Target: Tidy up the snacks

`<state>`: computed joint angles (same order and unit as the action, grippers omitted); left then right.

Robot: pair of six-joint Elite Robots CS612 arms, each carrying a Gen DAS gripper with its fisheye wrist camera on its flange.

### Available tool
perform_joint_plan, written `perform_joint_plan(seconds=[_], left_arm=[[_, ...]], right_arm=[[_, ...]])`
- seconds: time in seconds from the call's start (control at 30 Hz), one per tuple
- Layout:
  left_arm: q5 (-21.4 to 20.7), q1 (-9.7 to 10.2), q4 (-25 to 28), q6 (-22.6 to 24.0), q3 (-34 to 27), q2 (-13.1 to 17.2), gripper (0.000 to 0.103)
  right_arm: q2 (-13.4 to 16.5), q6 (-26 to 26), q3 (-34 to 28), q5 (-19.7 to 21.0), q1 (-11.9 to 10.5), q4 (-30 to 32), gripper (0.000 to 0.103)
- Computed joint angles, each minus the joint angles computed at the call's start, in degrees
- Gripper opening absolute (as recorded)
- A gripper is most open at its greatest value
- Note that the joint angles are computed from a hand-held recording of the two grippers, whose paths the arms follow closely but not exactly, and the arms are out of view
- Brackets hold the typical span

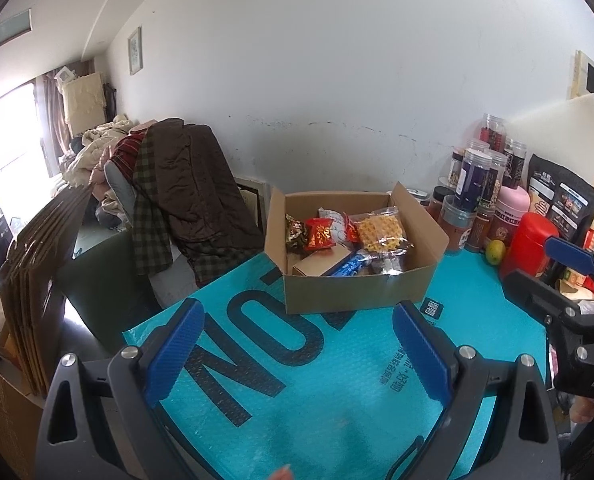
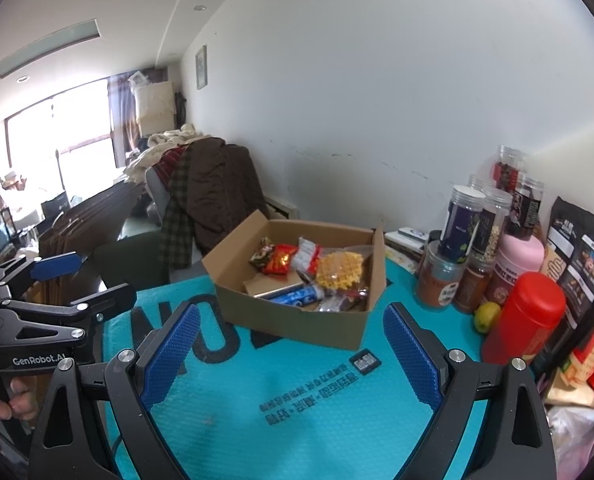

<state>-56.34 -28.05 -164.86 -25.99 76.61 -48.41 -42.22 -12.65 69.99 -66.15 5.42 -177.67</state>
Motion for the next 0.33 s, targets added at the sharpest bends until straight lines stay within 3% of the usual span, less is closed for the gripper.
perform_joint_plan(seconds=[0.33], left_arm=[[0.9, -0.07, -0.1, -0.4, 0.0, 0.1, 0.097]], right_arm=[[0.2, 0.0, -0.4, -0.5, 0.1, 0.7, 0.094]])
